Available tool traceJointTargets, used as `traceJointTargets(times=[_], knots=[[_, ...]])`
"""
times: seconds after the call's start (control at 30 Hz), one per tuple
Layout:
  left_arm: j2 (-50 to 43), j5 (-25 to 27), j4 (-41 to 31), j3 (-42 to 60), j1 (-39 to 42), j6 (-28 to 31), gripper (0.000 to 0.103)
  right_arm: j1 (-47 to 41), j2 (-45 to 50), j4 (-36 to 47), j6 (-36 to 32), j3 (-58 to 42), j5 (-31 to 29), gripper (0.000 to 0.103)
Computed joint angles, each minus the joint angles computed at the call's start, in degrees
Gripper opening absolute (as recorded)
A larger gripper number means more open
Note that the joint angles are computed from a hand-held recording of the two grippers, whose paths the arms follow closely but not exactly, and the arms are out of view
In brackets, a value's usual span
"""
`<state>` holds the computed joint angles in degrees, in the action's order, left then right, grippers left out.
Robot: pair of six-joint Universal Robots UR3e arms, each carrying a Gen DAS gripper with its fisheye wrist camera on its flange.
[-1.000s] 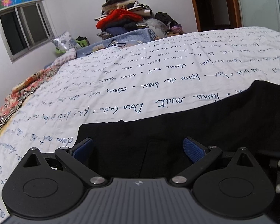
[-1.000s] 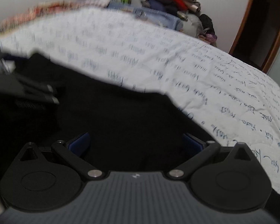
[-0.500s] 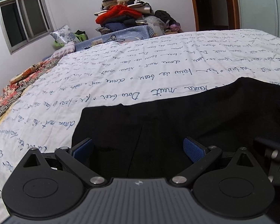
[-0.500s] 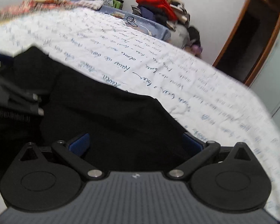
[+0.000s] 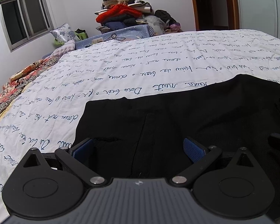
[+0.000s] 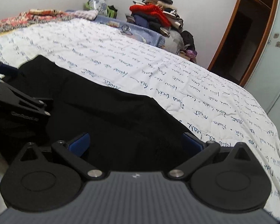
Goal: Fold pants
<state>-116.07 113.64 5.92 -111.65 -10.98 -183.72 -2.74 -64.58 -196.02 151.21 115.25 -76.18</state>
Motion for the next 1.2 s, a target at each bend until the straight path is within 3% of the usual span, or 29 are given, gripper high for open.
traceJointTargets(times=[0.13,0.23,0.3,0.47,0.63,0.73,0.87,0.97,1.07,1.2], knots=[[1.1,-1.1,0.0,-1.3,0.6,-0.2,0.103,-1.2,-3.8,1.9,-1.5,4.0,3.3,0.103],[1.8,-1.5,0.1,-2.2,0.7,-0.1,0.103,0.5,-2.4,7.2,-4.0,2.0,1.1,0.103],[2.4,-1.7,0.7,-3.1,0.9,0.2,0.103,0.5,-0.9,5.8,-3.0,2.1,1.3,0.103],[4.9,-3.3,1.0,-5.8,2.0,0.2,0.103,-1.1,-2.4,12.1,0.0,0.5,3.3,0.103],[8.4,-4.3,3.7,-11.0,3.4,2.9,0.103,-1.3,-3.6,0.1,1.2,6.7,4.9,0.103],[11.3,-8.4,4.5,-15.2,6.0,4.7,0.103,0.6,-3.1,4.7,-0.3,5.2,3.1,0.103],[18.1,-14.4,5.8,-21.9,11.1,6.7,0.103,0.5,-1.1,1.8,3.0,5.9,3.3,0.103],[21.3,-12.3,5.5,-23.7,13.9,6.6,0.103,1.6,-3.0,-0.7,3.0,7.0,2.4,0.103],[23.3,-9.2,2.6,-23.2,16.8,4.8,0.103,3.1,-3.9,-8.0,-0.1,9.8,5.5,0.103],[28.9,-13.6,-3.8,-24.2,24.4,2.4,0.103,10.7,0.0,-15.5,-5.9,8.1,3.1,0.103]])
